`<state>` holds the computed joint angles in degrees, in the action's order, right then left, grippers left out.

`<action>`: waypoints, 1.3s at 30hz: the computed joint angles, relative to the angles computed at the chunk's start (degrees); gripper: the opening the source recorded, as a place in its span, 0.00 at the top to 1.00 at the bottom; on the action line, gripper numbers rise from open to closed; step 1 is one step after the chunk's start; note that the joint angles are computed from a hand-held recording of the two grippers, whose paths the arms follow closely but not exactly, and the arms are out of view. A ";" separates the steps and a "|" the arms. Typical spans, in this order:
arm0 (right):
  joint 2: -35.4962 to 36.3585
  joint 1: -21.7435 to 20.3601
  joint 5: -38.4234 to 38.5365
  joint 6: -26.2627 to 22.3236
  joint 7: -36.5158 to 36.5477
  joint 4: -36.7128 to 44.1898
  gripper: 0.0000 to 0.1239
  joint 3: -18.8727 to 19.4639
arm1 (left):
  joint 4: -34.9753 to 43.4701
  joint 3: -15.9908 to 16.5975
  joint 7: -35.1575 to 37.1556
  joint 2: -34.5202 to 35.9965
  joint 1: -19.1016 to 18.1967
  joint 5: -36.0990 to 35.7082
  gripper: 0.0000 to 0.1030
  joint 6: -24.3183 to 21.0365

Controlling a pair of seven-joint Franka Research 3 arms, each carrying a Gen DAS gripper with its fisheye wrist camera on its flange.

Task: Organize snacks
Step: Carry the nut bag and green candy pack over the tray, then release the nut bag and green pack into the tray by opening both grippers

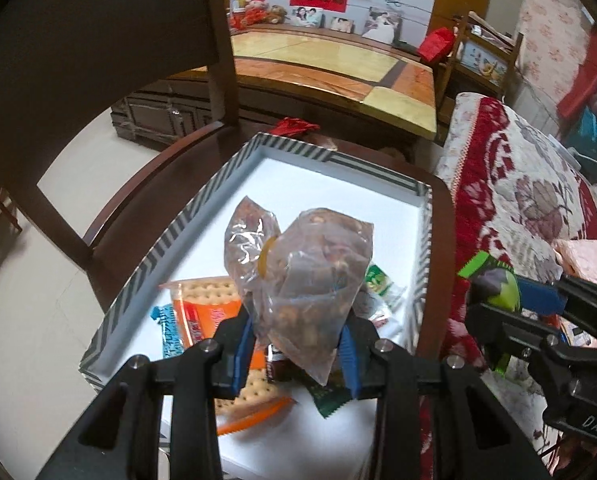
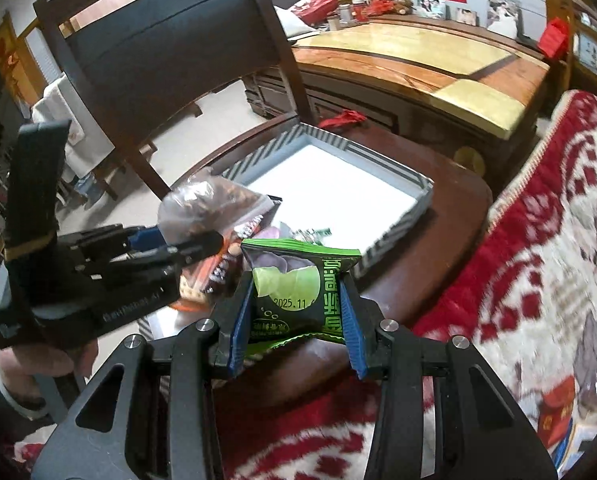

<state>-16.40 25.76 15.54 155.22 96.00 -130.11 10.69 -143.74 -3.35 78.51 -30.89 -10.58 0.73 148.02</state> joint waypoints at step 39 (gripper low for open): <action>5.39 0.02 -7.95 -0.60 10.25 4.64 0.54 -0.90 | -0.94 -0.37 -3.98 -0.41 1.96 1.39 0.19 1.75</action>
